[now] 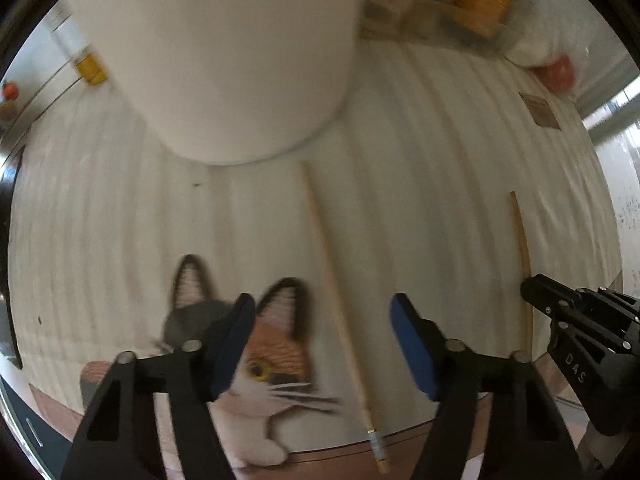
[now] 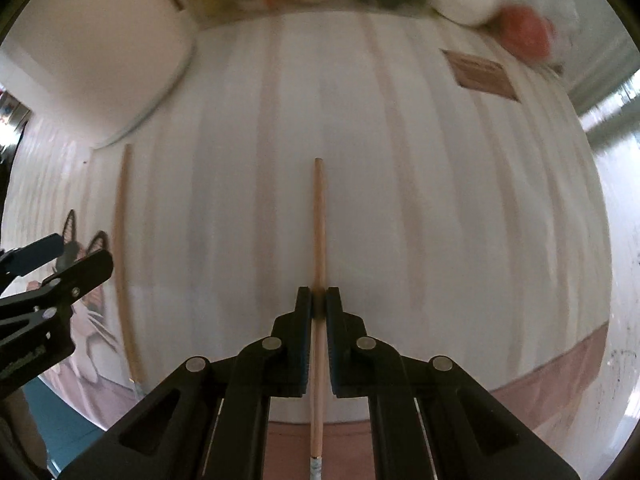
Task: Organize utensils
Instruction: 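Lower both open tools toward the last light chopsticks on the counter, then close the left tool on a light chopstick while the right tool closes on another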
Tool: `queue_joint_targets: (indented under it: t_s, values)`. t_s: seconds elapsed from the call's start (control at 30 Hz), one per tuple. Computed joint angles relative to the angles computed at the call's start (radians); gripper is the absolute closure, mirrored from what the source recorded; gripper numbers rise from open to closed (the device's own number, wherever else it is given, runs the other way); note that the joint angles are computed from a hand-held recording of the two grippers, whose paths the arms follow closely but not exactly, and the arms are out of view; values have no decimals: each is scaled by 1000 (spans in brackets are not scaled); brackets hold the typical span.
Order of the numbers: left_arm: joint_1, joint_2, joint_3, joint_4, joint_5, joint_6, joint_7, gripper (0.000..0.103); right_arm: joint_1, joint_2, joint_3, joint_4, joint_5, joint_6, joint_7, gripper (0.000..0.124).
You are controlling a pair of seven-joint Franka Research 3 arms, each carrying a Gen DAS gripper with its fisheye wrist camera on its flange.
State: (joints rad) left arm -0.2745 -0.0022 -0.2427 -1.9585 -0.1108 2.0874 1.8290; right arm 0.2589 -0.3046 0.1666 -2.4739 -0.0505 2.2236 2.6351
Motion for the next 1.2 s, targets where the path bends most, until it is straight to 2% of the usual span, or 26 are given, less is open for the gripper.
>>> queue_joint_targets:
  t_s: [0.07,0.17,0.2,0.33,0.53,0.73,0.93,1.07,1.2]
  values:
    - [-8,9,-8,1,16,2,-10,48,-1,-29,0,-31,3,0,7,117]
    - [-18,15,-16,-2,43,5,-33,68,-9,-75,-4,-80,8,2,0,117]
    - [-19,16,-16,-4,47,3,-37,78,-11,-87,-4,-95,11,9,-3,117]
    - [-22,-6,-15,-38,57,31,-49,97,-17,-104,7,-96,15,-2,-10,117]
    - [1,-70,16,-115,44,28,-39,98,-16,-158,-6,-111,54,9,-55,117]
    - [50,-136,64,-183,38,-15,-51,98,2,-141,-17,-114,134,79,-152,117]
    - [91,-111,96,-149,-8,-70,-20,97,-4,-74,-32,-46,169,45,-228,116]
    - [111,-23,86,-51,-13,-92,-8,94,-19,-18,-29,8,139,7,-238,116]
    - [123,9,72,-19,-7,-93,2,94,-20,57,-21,84,84,-45,-219,116]
